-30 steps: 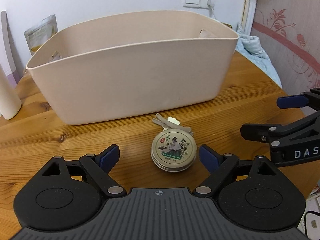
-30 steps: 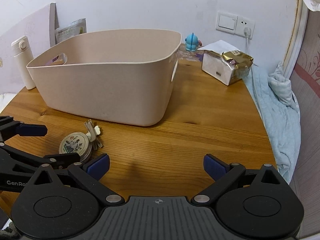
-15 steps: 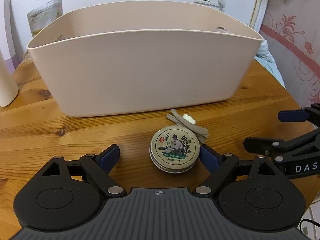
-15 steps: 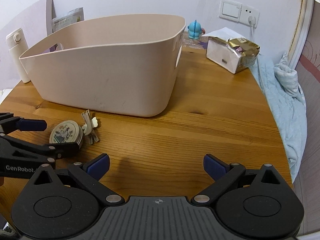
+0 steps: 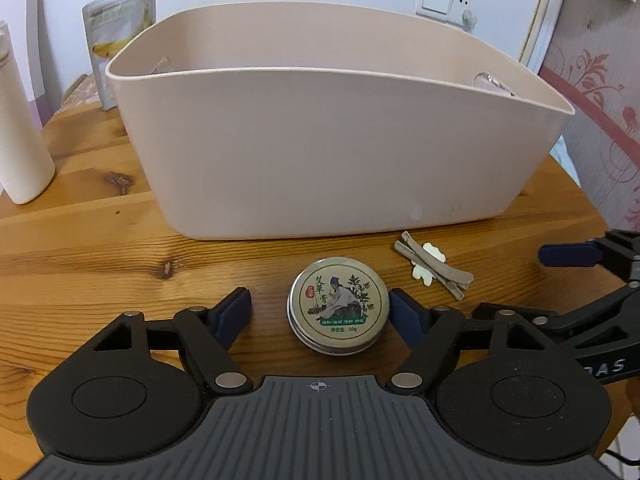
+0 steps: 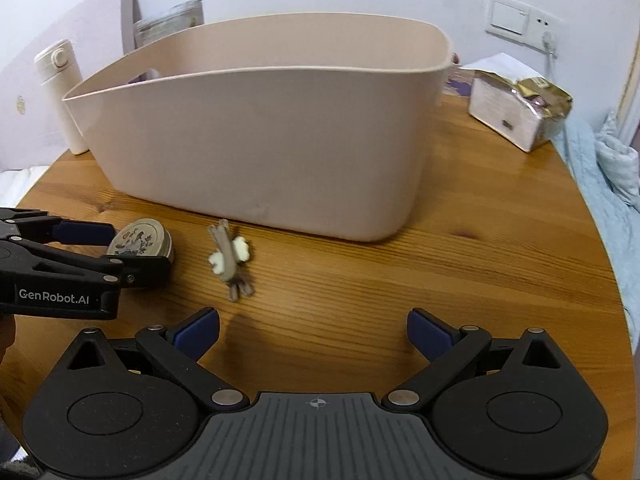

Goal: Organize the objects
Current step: 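Grasp the round printed tin with left gripper while right grasps the keys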

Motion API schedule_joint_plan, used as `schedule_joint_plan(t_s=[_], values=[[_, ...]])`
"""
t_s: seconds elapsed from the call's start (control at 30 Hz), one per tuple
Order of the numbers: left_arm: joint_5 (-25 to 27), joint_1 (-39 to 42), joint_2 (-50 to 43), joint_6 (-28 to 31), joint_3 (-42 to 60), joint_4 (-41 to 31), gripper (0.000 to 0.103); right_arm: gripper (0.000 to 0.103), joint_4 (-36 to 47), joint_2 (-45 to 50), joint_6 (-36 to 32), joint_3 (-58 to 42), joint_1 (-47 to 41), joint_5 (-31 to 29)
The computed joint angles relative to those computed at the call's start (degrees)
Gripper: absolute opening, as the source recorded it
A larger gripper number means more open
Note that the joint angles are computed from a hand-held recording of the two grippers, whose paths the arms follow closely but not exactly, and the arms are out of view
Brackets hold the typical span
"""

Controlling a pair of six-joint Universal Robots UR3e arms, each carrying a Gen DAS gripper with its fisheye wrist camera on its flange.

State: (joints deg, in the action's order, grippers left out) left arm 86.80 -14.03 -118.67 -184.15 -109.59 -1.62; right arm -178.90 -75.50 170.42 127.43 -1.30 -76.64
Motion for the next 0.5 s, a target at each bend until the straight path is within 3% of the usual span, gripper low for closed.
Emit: schedule_joint_plan(t_s=[0.37,0.5], values=[[-2.73,2.69,1.19,2.22,-2.25,0.6,0.073,0.089,-2.25,6.54,-0.64,-6.4,6.36,-4.48],[-3.17,3.22,1.52,2.13,-2.05,0.11,0.066,0.089,-5.1,8.64,-0.53,-7.15,7.74,-4.96]])
